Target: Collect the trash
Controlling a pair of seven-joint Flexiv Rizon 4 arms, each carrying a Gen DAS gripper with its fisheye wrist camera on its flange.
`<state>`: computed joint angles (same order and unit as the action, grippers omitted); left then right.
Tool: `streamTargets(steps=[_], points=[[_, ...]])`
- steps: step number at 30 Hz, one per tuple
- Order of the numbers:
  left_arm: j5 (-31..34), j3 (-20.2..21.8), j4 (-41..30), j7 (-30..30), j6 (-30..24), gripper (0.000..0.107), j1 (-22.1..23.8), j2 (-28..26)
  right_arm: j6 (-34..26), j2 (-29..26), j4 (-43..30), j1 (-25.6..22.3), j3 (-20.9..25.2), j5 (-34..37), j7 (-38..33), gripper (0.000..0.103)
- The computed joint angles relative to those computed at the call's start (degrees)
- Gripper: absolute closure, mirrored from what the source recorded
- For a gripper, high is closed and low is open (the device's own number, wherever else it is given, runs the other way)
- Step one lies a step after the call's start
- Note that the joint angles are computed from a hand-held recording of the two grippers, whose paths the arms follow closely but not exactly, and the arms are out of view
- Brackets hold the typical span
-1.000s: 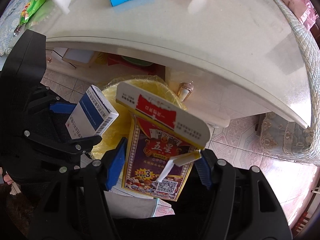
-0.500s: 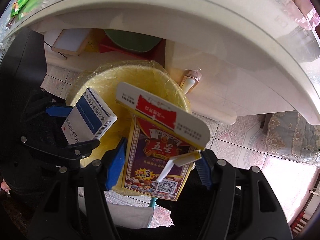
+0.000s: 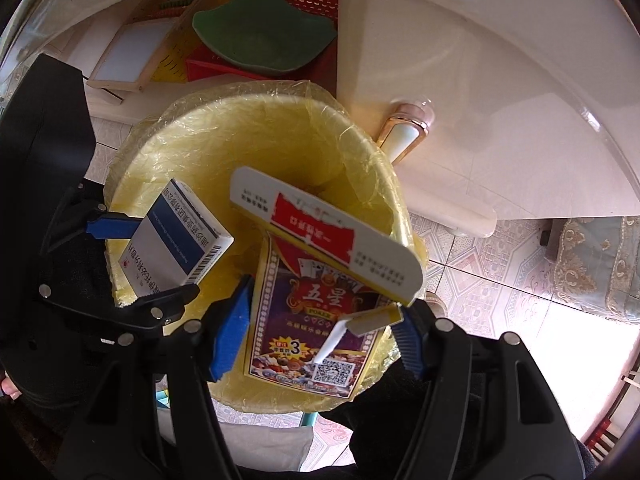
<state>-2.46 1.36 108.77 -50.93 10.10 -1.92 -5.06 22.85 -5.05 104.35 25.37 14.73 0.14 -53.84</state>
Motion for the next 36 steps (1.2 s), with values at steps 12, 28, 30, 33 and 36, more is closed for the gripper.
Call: streamTargets(steps=[12,28,30,33,36], points=[[0.2,0.1,-2.6,-2.7,-3.0,0.044,0.6,-3.8,3.0,-0.5,2.4,-0.7,-0.2,1.8,0.1,0.04],[3.1,0.7,-3.7,-5.1,-1.7,0.033,0.9,-3.5,3.4,-0.4,3.8,-1.4,-0.3,2.7,-0.5,0.024],[3.1,0.7,-3.8,-5.3,-1.5,0.033,1.0,-3.3,3.4,-0.1,4.0,-1.4,-0.2,2.9,-0.4,0.024],[3.2,0.6,-3.9,-5.4,-1.7,0.032,0.8,-2.5,3.0,-0.1,3.5,-1.1,-0.1,2.4,-0.1,0.024],[2.4,0.8,-3.9,-4.7,-2.3,0.032,1.1,-1.2,1.5,1.0,2.6,-0.9,0.0,2.1,0.2,0.024]])
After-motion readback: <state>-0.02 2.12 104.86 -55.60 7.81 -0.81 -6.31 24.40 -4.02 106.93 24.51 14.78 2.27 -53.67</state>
